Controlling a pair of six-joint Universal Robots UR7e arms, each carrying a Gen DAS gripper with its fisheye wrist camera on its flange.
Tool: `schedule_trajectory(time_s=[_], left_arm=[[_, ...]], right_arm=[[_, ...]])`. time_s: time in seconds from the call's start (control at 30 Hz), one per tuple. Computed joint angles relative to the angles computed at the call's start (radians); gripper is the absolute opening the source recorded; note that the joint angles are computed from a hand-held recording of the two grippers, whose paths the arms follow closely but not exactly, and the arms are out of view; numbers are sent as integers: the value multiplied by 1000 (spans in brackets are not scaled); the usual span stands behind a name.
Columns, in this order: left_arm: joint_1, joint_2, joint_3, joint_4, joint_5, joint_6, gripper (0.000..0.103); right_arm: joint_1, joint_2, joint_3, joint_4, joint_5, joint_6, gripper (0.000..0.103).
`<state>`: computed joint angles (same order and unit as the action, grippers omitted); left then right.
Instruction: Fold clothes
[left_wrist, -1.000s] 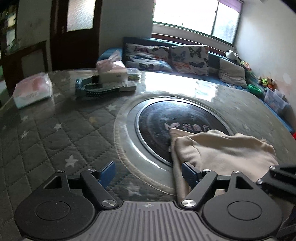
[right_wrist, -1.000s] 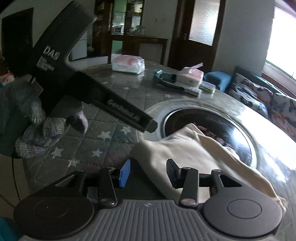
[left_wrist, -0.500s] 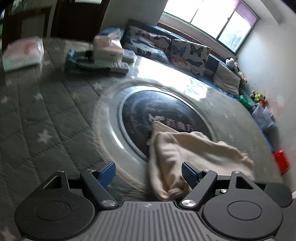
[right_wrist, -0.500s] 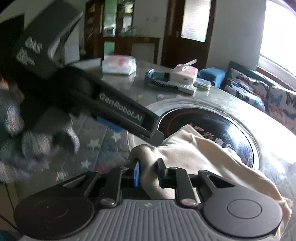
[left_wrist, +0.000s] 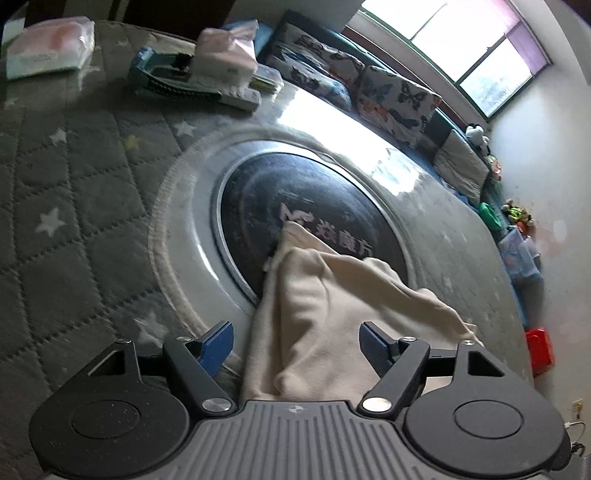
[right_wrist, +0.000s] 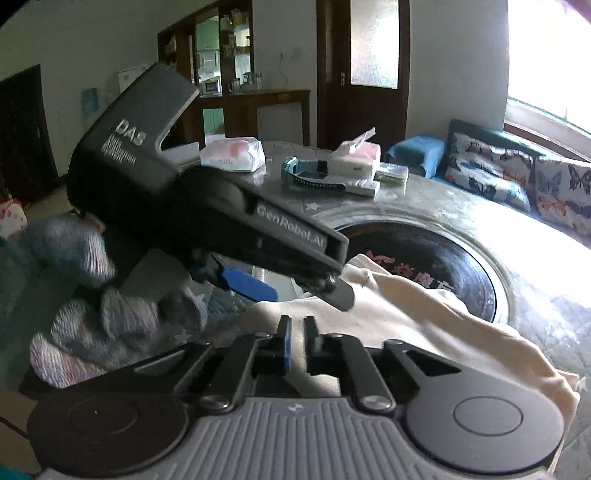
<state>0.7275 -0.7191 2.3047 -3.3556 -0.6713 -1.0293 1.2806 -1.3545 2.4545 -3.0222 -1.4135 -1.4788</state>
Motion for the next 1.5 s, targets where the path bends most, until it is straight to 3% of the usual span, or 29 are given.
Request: schedule_trajectory(time_s=[0.07,0.13,0.23,0.4,0.5,0.63,0.97,1.03,1.23,1.33,1.5], left_arm=[[-7,-13,12,24,20,-15,78],[-7,-25,24,34,29,-32,78],[-3,-33,38,21,24,-42,78],[0,-26,41,-20,7,-12,79],[5,-20,38,-50,-10,0,79],[11,-13,30,-75,-35,2,79],[42,31,-10,-182,-148,-7,77],[45,37,-11,-198,-158,-12,70],[49,46,-2,-209,-160,-45,30],[44,52,2,-211,-146,-55,23],[33,55,-2,-188,-126,-51,22]], right_arm=[[0,10,6,-11,-6,-22,14],[3,25,12,-28,-14,-45,33],[14,60,22,-70,-30,-69,43],[35,132,29,-172,-65,-72,42],[40,157,28,-217,-74,-51,25],[31,119,8,-146,-40,12,15],[-9,-15,-15,45,67,69,13],[-17,-29,-11,64,72,57,13],[-34,-47,0,102,71,30,13],[-39,-45,-2,108,65,35,14],[-66,-74,-3,102,83,48,22]])
